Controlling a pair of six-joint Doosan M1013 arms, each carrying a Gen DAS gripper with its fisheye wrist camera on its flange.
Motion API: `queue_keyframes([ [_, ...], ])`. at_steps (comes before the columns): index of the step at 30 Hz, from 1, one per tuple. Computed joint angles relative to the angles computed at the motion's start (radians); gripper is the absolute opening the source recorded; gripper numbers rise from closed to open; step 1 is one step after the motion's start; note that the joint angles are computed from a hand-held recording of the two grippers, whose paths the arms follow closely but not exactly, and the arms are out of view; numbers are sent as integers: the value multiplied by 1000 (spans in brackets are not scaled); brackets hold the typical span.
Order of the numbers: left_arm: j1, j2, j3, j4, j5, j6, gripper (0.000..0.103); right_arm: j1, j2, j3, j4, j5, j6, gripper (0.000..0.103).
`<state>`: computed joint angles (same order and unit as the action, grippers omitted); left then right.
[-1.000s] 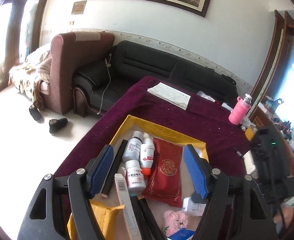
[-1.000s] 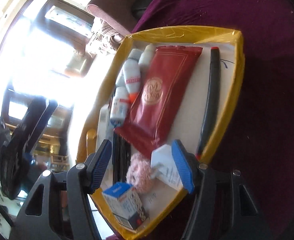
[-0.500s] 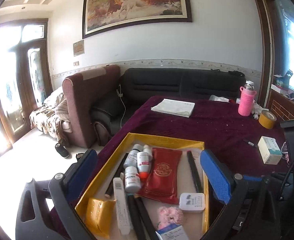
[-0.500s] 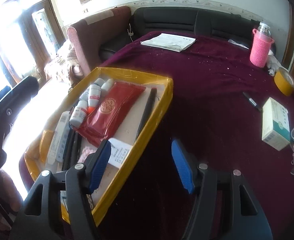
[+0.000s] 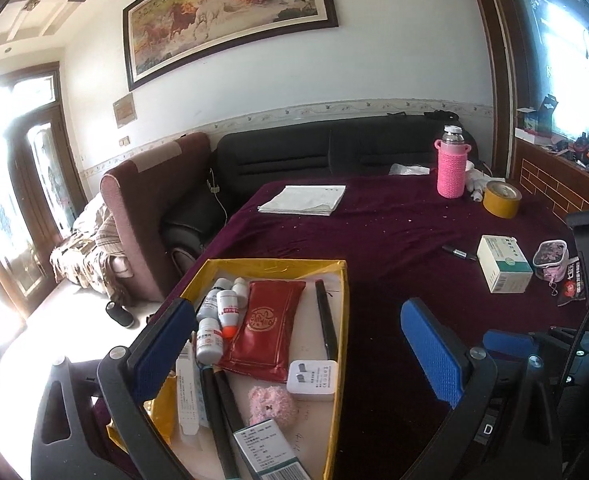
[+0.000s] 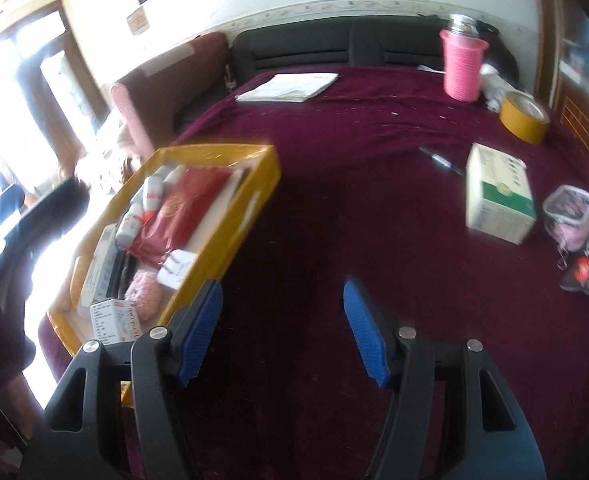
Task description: Organize objects
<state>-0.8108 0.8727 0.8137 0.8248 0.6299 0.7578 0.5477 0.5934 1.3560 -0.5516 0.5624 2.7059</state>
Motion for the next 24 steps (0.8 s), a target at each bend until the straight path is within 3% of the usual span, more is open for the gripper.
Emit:
queue_keyframes([
  [6, -24, 23, -42, -33, 16, 82, 101, -19, -44, 82, -50, -39, 98, 62],
  [9, -21, 22, -48, -188, -43, 213, 101, -29, -58, 114, -60, -55, 128, 62],
  [13, -16, 34, -79, -319, -50, 306, 101, -38, -73, 146, -77, -75, 169, 62],
  [18, -5, 33, -74, -219, 7, 146, 101, -9, -59, 119, -162, -10, 187, 63],
  [21, 12, 8, -28, -183, 8, 67, 101, 10, -36, 86, -151, 11, 142, 64],
  [24, 18, -21, 29, -55, 29, -63, 101, 21, 1, 34, -71, 37, 34, 64],
])
